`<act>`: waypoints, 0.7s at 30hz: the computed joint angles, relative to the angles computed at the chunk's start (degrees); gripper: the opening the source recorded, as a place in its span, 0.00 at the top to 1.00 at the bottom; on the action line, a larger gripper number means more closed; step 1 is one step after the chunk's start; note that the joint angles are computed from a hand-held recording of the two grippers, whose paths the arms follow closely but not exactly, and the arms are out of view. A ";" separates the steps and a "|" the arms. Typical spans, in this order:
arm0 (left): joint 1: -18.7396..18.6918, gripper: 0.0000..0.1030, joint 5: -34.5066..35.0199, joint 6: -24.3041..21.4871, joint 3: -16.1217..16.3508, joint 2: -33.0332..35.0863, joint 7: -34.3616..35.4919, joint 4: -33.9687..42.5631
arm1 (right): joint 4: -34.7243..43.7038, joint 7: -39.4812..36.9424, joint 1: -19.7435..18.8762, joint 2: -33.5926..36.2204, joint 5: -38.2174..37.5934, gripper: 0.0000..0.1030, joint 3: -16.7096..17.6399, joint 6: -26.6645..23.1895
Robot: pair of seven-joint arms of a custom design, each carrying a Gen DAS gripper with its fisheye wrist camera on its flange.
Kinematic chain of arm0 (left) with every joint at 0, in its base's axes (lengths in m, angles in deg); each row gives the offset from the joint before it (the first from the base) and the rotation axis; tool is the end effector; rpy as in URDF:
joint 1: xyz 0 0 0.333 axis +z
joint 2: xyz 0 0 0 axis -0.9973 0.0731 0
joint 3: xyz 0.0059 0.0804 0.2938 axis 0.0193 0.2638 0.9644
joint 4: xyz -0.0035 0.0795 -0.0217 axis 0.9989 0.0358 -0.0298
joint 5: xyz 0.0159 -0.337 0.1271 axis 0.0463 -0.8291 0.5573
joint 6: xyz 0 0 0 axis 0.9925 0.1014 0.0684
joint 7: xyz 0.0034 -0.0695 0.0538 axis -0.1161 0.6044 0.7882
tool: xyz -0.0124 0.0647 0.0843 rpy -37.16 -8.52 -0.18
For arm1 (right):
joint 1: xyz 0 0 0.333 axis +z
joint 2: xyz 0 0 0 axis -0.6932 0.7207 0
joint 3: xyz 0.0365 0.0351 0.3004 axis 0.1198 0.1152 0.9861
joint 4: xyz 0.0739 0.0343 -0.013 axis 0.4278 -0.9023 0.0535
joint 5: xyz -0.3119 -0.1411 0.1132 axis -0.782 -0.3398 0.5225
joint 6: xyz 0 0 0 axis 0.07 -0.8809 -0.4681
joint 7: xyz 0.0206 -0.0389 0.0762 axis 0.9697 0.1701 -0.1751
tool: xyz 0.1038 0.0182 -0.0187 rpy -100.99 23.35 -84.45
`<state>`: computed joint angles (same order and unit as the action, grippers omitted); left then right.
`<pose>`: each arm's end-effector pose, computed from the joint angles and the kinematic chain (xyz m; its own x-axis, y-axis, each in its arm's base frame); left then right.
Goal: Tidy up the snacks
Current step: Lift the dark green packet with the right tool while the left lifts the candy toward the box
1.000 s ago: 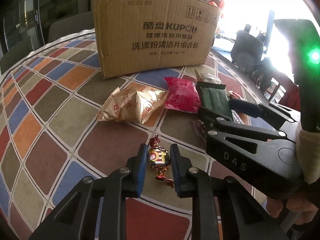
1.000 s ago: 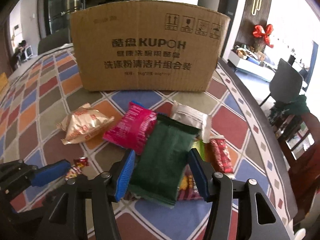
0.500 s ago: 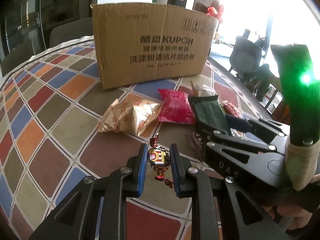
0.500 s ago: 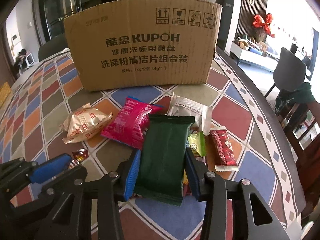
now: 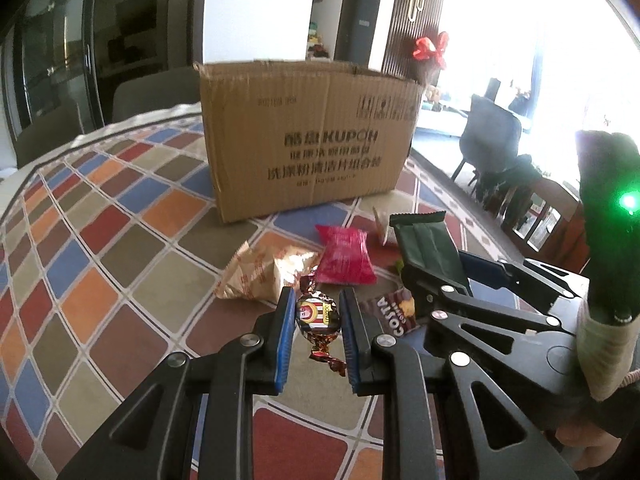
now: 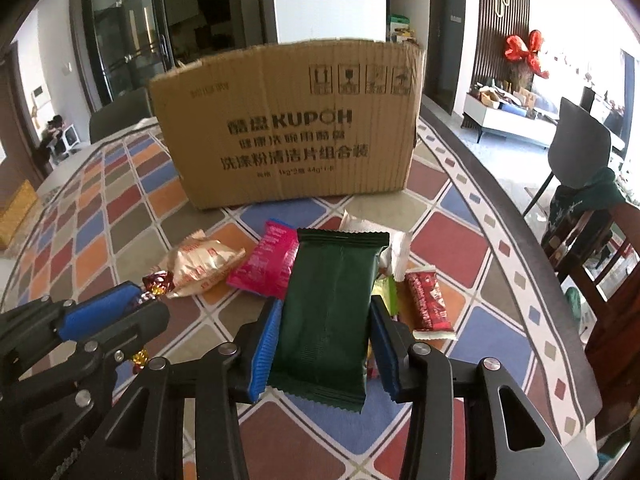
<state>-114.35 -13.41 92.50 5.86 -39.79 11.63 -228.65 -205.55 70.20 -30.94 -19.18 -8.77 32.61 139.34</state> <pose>0.3890 -0.0999 0.4496 -0.2668 -0.9561 0.1215 -0.7026 0.1067 -0.7035 0.4103 0.2548 0.4411 0.0614 -0.9966 -0.0546 -0.7438 -0.0092 -0.6683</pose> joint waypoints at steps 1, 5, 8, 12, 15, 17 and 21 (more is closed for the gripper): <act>0.55 0.78 0.18 0.14 -0.52 -0.43 -0.20 -0.05 | -0.15 0.16 -0.02 -0.53 -0.20 0.57 0.01 0.13; 3.03 0.78 1.80 0.97 -2.85 -2.09 -1.85 -0.39 | -1.04 0.13 -0.99 -3.04 -0.24 0.57 0.66 1.43; 4.62 0.78 3.58 1.34 -4.23 -3.36 -3.45 -0.49 | -1.28 0.57 -2.63 -4.75 -0.79 0.57 2.04 2.18; 5.19 0.78 5.46 1.85 -4.37 -4.63 -5.06 0.00 | -1.25 1.16 -5.26 -6.45 -1.51 0.57 4.23 3.37; 5.27 0.78 6.55 2.80 -4.13 -4.83 -6.14 0.88 | -1.24 1.91 -7.51 -7.66 -2.38 0.57 5.75 4.61; 6.46 0.78 7.63 3.61 -4.91 -4.65 -7.25 1.55 | -0.71 2.39 -9.23 -8.19 -3.26 0.57 6.97 5.16; 7.49 0.78 9.41 4.23 -5.02 -4.14 -9.14 3.19 | 1.14 1.58 -10.68 -8.02 -3.25 0.57 7.90 5.16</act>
